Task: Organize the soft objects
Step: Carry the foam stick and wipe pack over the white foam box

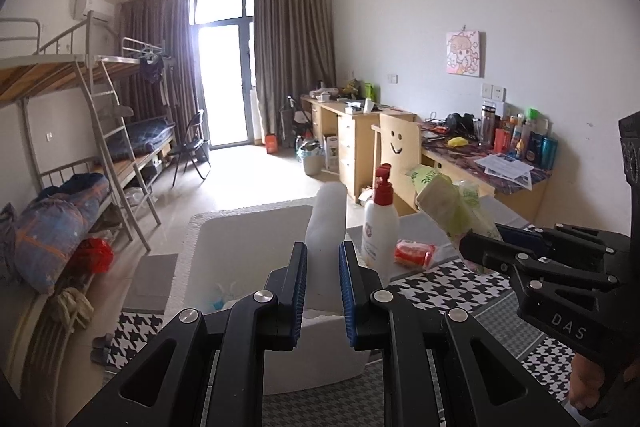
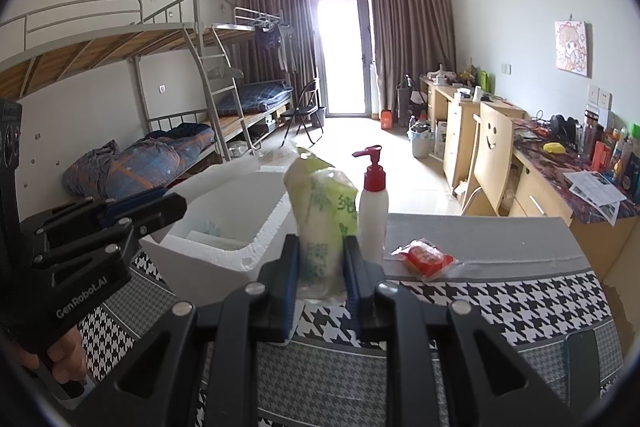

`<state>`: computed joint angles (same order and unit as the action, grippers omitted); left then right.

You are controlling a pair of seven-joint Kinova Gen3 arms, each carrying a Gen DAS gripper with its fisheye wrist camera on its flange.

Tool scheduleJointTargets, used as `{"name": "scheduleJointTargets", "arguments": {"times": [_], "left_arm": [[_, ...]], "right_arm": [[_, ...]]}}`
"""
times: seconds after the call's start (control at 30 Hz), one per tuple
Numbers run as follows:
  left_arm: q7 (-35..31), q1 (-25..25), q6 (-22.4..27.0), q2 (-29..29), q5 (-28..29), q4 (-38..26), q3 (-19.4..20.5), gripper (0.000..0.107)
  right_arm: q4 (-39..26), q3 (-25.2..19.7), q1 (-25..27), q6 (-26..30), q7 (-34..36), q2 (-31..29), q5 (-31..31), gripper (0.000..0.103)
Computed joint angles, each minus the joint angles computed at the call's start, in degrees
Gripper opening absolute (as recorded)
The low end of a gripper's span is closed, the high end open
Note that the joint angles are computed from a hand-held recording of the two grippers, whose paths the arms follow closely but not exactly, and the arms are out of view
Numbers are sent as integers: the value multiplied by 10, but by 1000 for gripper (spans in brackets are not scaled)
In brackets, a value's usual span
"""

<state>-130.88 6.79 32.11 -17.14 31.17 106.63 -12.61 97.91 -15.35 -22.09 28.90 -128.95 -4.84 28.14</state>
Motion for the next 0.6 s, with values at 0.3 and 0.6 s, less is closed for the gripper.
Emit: {"name": "scheduleJointTargets", "arguments": {"times": [0.3,0.6], "left_arm": [[30,-15,-15,14,-12,-10,9,17],[79,-41,-25,33,-45,-23,30,17]], "right_arm": [[-19,8,-7,-6,36,11,-28,25],[-45,29,-17,-3,109,28,-94,25]]}}
